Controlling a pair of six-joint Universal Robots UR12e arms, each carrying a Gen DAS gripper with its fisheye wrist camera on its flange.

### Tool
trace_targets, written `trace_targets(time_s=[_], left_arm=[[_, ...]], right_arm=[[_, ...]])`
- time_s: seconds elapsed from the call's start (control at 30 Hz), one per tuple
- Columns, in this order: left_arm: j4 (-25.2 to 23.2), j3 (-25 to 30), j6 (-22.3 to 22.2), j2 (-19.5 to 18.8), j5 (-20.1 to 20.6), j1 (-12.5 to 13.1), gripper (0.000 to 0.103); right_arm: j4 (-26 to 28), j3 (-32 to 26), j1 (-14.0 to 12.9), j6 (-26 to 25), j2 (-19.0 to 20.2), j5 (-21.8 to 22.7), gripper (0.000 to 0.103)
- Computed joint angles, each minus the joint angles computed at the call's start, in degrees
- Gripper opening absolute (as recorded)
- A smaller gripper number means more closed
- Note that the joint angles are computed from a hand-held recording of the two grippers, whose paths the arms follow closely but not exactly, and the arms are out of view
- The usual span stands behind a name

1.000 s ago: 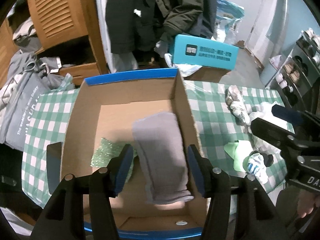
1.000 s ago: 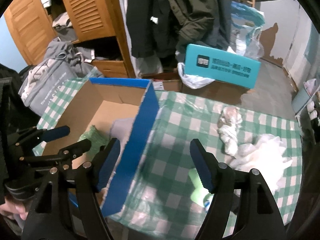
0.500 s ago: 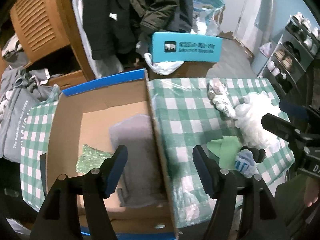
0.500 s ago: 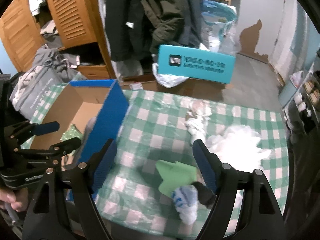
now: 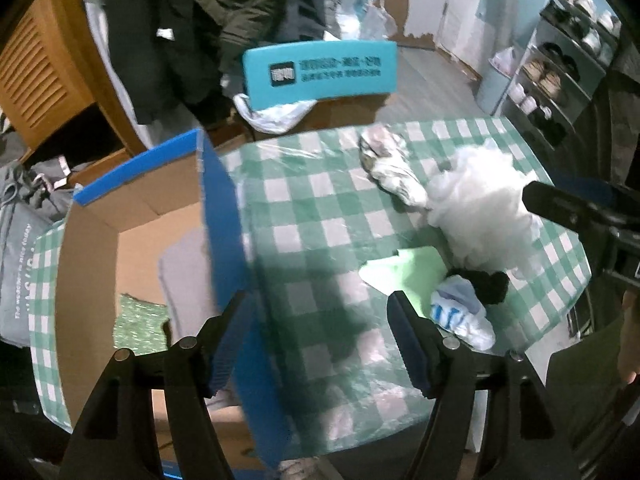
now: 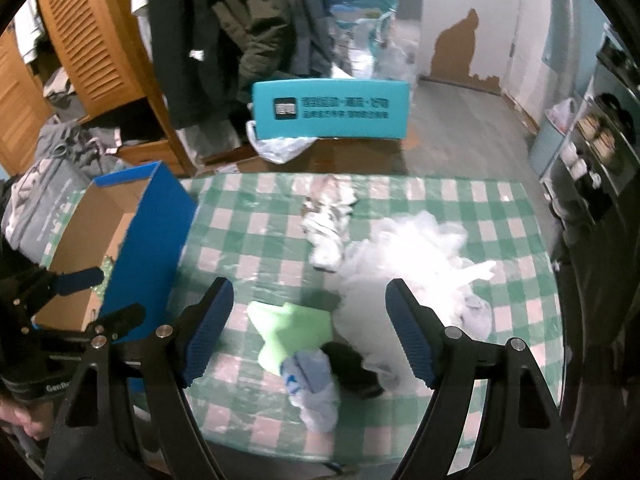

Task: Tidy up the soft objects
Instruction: 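Move the left tool to the rolled blue-white sock and grasp it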

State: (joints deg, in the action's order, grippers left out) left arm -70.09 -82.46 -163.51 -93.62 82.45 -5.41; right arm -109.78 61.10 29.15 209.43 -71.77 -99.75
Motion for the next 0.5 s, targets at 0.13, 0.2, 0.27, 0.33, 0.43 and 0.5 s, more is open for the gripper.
trace_targets(time_s=[0.13, 0.2, 0.27, 0.33, 0.43, 0.5], left_arm=[[-0.78, -0.5, 0.0, -0.12, 0.53, -1.3, 0.071], [-1.3, -0.56, -0.19, -0.38, 0.87, -2.03, 0.071], [-1.4, -0.68, -0.65, -0.56, 1.03, -2.52, 0.072], [-2.21, -0.59, -1.16, -0.83, 0.61, -2.88, 0.072], [-3.49, -0.36, -2.67, -1.29, -0.26, -3.31, 0.075], [-3.27, -0.73, -4.25, -1.34, -0.72, -3.69, 0.076]], right_arm=[[0.19, 2.09, -0.61, 0.82, -1.23, 0.12, 0.078], [0.35, 3.03, -0.86, 1.3, -1.8, 0.01, 0.078], [0.53, 4.15, -1.21, 1.81, -2.48, 0.23, 0.078], [0.75, 5.31, -1.49, 2.42, -3.21, 0.43, 0.078], [1.01, 7.01, -1.82, 3.27, -4.29, 0.12, 0.078], [1.08, 7.95, -2.05, 3.81, -4.93, -0.03, 0.078]])
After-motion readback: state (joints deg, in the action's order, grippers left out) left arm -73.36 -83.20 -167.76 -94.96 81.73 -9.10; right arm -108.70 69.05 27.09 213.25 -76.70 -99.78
